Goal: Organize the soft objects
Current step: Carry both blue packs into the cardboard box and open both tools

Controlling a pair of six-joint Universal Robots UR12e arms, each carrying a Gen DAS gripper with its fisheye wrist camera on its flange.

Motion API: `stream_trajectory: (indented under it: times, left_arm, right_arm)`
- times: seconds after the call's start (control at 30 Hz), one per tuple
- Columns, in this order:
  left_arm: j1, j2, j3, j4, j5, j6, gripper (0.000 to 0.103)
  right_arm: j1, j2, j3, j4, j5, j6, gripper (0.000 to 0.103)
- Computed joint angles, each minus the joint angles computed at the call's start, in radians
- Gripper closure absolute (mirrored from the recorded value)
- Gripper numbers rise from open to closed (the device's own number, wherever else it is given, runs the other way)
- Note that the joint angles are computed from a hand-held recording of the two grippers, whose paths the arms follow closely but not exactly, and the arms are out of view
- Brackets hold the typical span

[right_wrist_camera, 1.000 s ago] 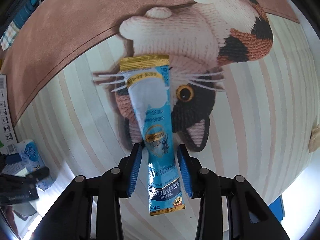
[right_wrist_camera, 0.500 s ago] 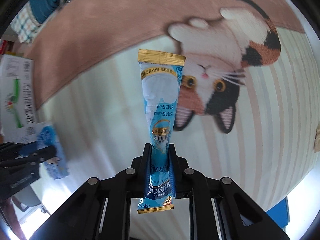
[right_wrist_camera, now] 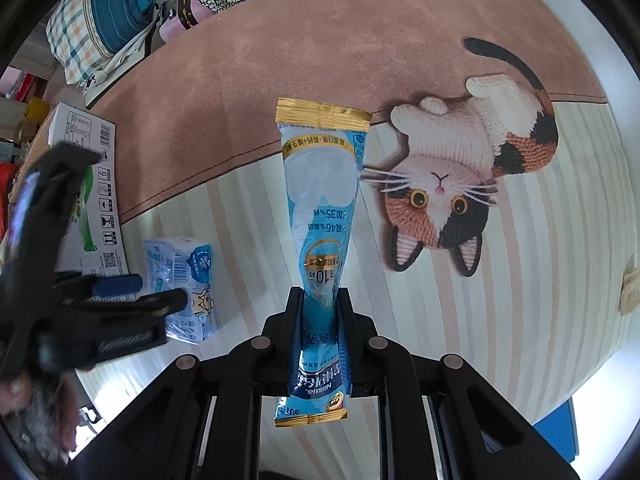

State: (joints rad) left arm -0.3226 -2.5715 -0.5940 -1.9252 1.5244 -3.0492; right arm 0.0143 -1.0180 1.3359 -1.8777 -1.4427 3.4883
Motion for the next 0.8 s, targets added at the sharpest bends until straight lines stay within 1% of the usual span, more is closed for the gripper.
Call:
stream_trajectory:
  times: [0.07,0.1,0.17,0.2,0.23,0.3,0.33,0.37,0.5,0.53,0.57,0.6,0.67,0.73,0.77,0.8]
  left_arm:
    - [-0.001,-0.026,0.027,-0.054,-0.002,-0.011,0.04]
    - [-0.001,-0.033,0.032,-0.064,-0.005,-0.018,0.04]
    - [-0.004,-0.023,0.006,-0.03,0.003,-0.027,0.041]
    - [-0.006,-0.008,-0.024,0.001,0.001,-0.027,0.051]
    - [-0.008,-0.001,-0.035,0.019,-0.013,-0.021,0.064]
    - [-0.014,0.012,-0.05,0.039,-0.024,-0.016,0.068]
    - [-0.015,0.029,-0.074,0.068,-0.027,-0.009,0.07]
    - [-0.009,0.032,-0.069,0.075,-0.028,0.001,0.07]
    - [0.006,0.115,-0.171,0.181,-0.072,0.005,0.071]
    - [0.012,0.135,-0.193,0.205,-0.089,0.005,0.071]
    - [0.025,0.134,-0.183,0.215,-0.109,0.013,0.071]
    - [0.037,0.158,-0.205,0.24,-0.136,0.013,0.071]
    - [0.053,0.191,-0.228,0.275,-0.164,0.008,0.071]
    - [0.072,0.181,-0.164,0.278,-0.173,-0.002,0.071]
    - [0.086,0.197,-0.176,0.304,-0.17,-0.011,0.071]
    - [0.095,0.204,-0.169,0.318,-0.17,-0.026,0.071]
  right_arm:
    - [-0.004,-0.007,0.005,0.008,0.002,-0.003,0.087]
    - [-0.005,-0.009,0.009,0.009,0.002,-0.002,0.087]
    - [-0.008,-0.01,0.015,0.012,0.004,0.003,0.087]
    - [-0.009,-0.01,0.017,0.013,0.004,0.004,0.087]
    - [-0.01,-0.011,0.019,0.013,0.004,0.004,0.087]
    - [-0.011,-0.015,0.025,0.012,0.003,0.006,0.087]
    - [-0.01,-0.015,0.026,0.012,0.004,0.005,0.087]
    - [-0.01,-0.016,0.027,0.011,0.005,0.003,0.087]
    - [-0.007,-0.011,0.016,0.001,0.023,0.003,0.087]
    - [-0.006,-0.011,0.011,-0.002,0.033,-0.001,0.087]
    - [-0.004,-0.013,0.005,-0.001,0.037,-0.004,0.087]
    - [0.001,-0.012,-0.007,-0.004,0.043,-0.01,0.087]
    - [0.012,-0.01,-0.029,-0.009,0.054,-0.023,0.087]
    - [0.029,-0.002,-0.066,-0.016,0.068,-0.041,0.087]
    - [0.041,0.006,-0.093,-0.018,0.073,-0.054,0.087]
    - [0.052,0.014,-0.115,-0.019,0.076,-0.065,0.087]
